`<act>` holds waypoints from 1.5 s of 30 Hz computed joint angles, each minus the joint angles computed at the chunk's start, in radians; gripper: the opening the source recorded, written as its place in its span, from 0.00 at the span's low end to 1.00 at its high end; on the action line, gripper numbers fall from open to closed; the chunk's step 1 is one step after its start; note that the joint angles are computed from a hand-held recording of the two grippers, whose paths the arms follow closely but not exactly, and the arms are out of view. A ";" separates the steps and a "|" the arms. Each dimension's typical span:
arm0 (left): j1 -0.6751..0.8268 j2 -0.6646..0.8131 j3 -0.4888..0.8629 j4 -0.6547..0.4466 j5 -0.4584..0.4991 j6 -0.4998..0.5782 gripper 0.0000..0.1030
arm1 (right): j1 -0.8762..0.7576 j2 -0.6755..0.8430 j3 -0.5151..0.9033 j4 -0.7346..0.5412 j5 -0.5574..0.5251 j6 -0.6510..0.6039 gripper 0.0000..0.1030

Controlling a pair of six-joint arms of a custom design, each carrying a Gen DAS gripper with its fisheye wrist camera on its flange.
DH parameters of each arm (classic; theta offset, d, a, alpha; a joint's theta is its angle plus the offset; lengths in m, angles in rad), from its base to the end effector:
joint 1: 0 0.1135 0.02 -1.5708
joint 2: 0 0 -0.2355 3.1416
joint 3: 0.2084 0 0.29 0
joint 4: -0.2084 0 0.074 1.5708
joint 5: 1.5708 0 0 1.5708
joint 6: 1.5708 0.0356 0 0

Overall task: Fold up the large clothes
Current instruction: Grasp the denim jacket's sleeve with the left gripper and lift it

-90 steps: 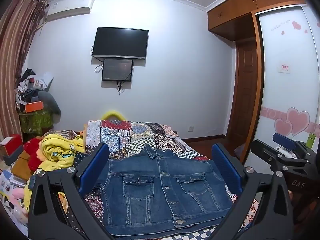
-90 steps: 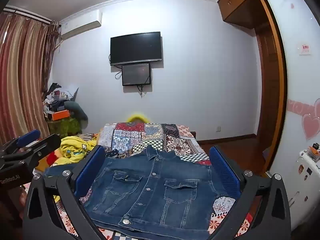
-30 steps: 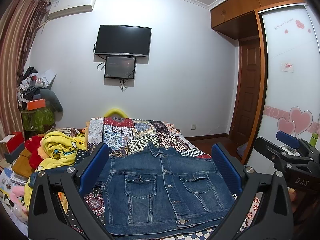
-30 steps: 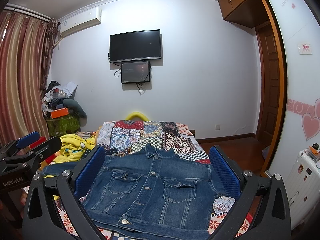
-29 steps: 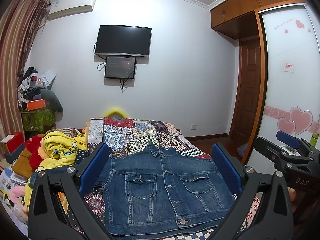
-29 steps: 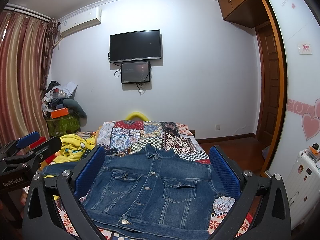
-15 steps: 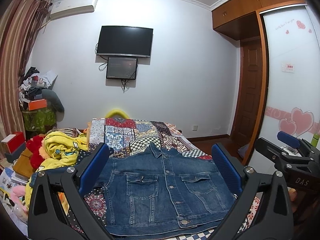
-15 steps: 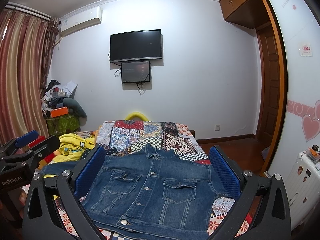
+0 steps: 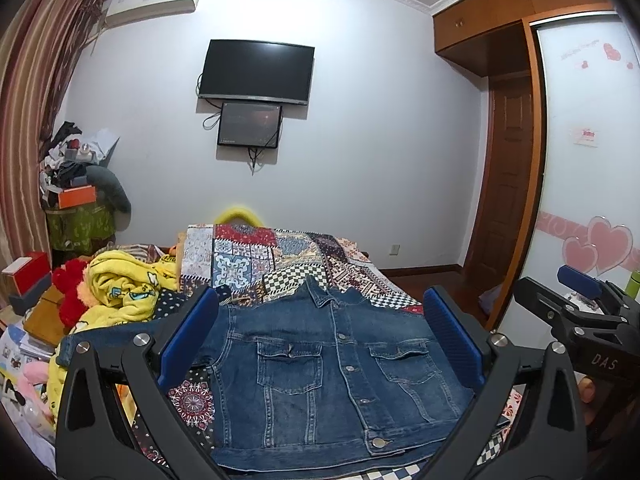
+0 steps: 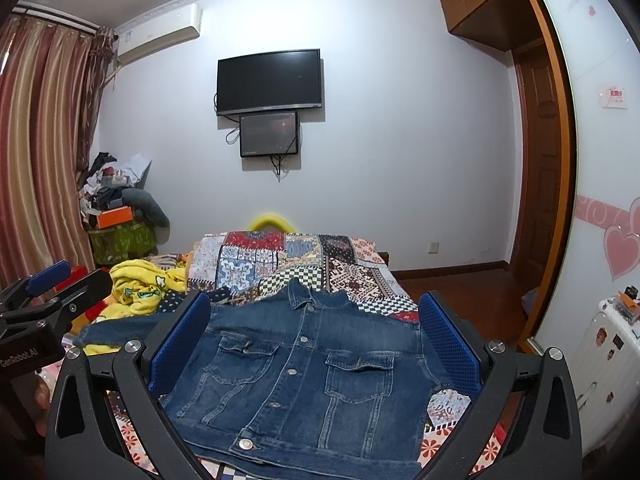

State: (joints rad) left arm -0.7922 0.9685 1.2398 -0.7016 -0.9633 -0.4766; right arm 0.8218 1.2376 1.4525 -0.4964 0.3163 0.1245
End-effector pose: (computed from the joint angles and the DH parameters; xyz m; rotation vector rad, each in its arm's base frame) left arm 0.1820 -0.1429 0.4021 -0.2987 1.7870 0.0703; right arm 0.2199 0.2202 0.4252 -0.4214 1.8054 0.3693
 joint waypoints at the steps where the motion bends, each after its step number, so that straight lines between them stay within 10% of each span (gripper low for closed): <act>1: 0.020 -0.004 -0.008 0.003 0.014 0.001 1.00 | 0.002 0.008 0.004 -0.002 0.003 0.001 1.00; 14: 0.465 -0.071 -0.170 0.054 0.244 0.015 1.00 | -0.044 0.281 0.179 -0.028 -0.083 -0.015 1.00; 27: 1.173 -0.101 -0.464 0.168 0.841 0.130 1.00 | -0.128 0.744 0.596 -0.269 -0.240 0.034 1.00; 45: 1.703 0.566 -0.265 0.353 1.440 0.010 0.75 | -0.128 1.179 1.165 -0.619 -0.238 -0.002 1.00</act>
State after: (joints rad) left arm 0.9110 1.5347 0.9749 -0.3486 0.4765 -0.4665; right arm 0.6935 2.4162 2.6177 -1.1159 0.0784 0.1221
